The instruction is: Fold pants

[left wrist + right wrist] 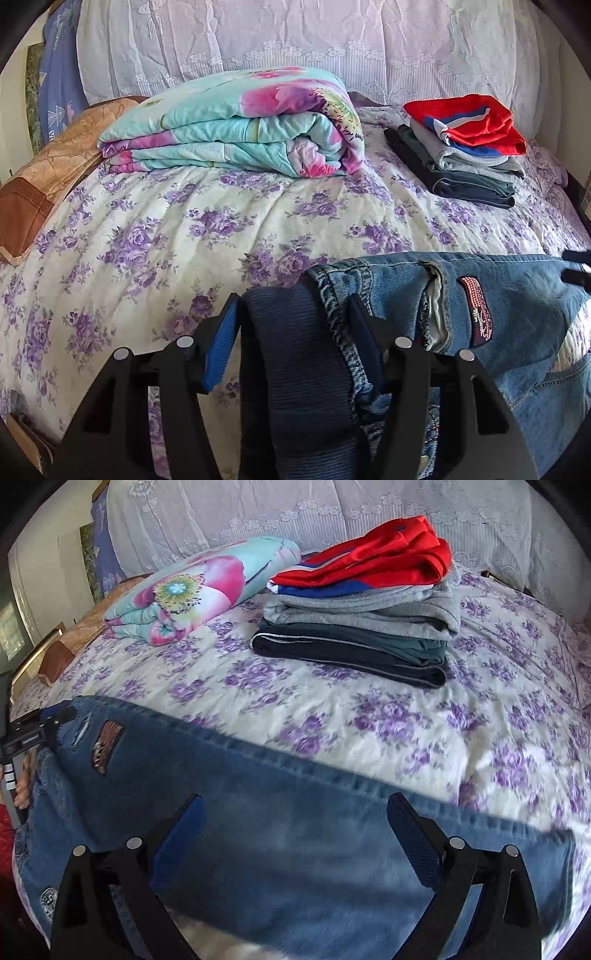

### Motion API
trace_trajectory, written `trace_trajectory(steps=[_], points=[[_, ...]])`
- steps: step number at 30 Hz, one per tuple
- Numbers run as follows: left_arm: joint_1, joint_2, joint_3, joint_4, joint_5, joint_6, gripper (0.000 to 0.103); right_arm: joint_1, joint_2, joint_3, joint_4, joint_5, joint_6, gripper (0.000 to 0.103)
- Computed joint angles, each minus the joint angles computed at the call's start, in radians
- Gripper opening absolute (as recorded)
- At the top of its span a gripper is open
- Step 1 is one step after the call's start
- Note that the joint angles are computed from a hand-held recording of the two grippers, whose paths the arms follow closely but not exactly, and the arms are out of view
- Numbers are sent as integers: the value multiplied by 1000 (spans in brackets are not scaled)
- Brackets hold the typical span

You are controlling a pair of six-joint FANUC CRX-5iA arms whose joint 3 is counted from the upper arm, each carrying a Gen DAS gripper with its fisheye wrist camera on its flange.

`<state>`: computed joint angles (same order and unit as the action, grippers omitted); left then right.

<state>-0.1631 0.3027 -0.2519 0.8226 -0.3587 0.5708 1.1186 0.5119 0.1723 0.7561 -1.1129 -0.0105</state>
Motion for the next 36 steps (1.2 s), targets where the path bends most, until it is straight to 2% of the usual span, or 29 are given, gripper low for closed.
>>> trace_trajectory(steps=[5,11,16,20,23,26,28,29,30,32,33,36], points=[[10,12,20,-29,-28,33,57,-47,12,22,-22,26,106,100],[17,26,44,-61,-56,67,58,-91,128,195,-160,-71,442,99],[29,43,68,-68,-100,91,59,-118,89,125,-185,48,474,100],[33,50,77,-73,-117,102,60,-129,40,35,-190,161,442,100],[33,51,78,-72,-119,101,60,-128,44,51,-201,145,523,100],[37,57,81,-48,-136,89,60,-136,69,130,-274,81,665,100],[42,63,79,-4,-156,59,59,-140,70,152,-317,80,698,86],[43,63,73,22,-159,40,58,-136,67,150,-320,91,710,71],[42,61,63,62,-160,7,58,-129,61,147,-328,103,736,49],[38,53,41,126,-153,-49,57,-113,66,154,-312,91,755,21],[34,48,27,163,-145,-83,57,-99,73,159,-283,64,743,11],[16,27,-20,288,-114,-197,56,-59,71,137,-190,34,672,5]])
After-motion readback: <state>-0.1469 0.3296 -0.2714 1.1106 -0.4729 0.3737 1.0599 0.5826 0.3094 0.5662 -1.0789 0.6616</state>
